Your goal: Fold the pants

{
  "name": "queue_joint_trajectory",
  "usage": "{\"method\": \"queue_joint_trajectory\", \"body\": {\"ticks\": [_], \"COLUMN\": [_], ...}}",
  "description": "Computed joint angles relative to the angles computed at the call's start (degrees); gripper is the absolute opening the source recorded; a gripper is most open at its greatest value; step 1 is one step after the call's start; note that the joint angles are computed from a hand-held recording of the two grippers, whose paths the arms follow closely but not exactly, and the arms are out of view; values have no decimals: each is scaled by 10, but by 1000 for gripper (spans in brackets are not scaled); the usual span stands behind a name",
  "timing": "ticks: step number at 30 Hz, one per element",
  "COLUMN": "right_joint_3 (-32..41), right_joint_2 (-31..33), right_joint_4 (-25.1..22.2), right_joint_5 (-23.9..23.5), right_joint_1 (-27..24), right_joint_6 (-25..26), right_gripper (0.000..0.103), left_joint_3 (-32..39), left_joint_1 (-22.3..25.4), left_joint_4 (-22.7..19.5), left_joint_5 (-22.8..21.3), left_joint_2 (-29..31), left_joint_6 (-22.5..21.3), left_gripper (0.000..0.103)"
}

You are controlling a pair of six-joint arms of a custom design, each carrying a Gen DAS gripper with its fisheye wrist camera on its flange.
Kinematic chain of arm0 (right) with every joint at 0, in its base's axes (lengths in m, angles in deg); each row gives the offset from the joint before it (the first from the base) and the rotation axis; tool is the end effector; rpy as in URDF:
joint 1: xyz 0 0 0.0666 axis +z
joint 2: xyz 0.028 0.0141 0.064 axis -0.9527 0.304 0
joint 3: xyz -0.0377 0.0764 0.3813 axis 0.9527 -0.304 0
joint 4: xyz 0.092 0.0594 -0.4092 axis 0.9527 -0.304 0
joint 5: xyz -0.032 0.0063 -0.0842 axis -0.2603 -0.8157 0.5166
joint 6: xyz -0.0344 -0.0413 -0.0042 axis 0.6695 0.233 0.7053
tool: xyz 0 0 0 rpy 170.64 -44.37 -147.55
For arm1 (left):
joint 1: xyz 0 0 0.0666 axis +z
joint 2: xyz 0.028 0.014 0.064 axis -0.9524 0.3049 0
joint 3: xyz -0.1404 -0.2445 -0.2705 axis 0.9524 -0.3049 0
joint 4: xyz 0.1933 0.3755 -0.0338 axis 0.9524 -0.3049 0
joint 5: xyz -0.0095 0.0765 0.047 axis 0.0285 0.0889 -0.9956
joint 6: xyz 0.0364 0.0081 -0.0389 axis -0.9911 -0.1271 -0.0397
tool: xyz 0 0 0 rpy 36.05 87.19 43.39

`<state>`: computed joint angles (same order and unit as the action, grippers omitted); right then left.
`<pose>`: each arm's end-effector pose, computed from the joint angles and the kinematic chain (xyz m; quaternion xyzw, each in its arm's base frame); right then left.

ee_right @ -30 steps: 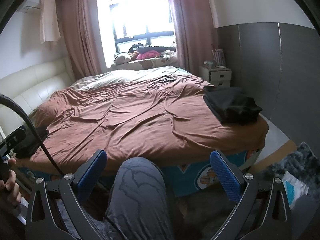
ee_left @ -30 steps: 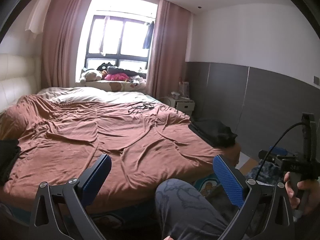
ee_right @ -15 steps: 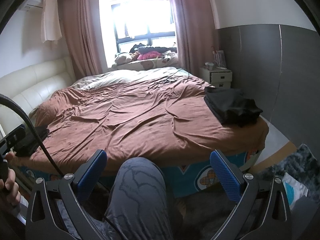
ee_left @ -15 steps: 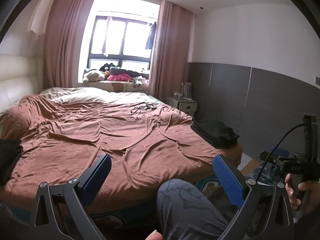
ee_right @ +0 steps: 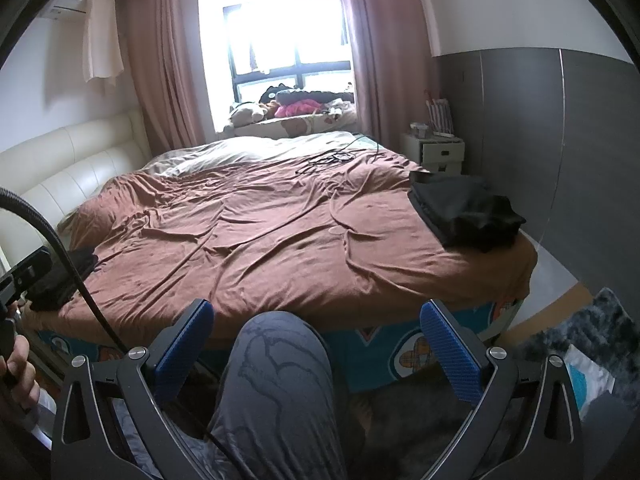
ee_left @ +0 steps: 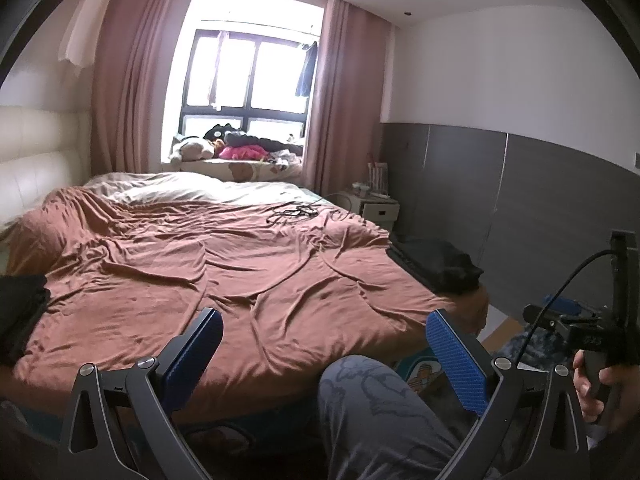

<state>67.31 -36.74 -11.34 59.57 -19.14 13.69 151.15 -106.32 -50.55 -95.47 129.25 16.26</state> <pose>0.2000 0.2411 0.6035 -0.1323 0.8354 0.1489 0.5123 0.4091 -0.2554 0.5976 -0.0416 0.8176 -0.0418 0.5728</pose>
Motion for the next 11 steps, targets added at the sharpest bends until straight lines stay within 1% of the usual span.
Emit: {"method": "queue_joint_trajectory", "body": {"ticks": [11], "right_joint_3": [2], "right_joint_2": [0], "right_joint_4": [0], "right_joint_5": [2], "right_joint_1": [1], "right_joint_6": [6], "right_gripper": [103], "left_joint_3": [-3], "left_joint_1": [-2], "left_joint_4": [5], "left_joint_5": [2], "left_joint_2": [-2], "left_joint_6": [-3], "left_gripper": [103]}}
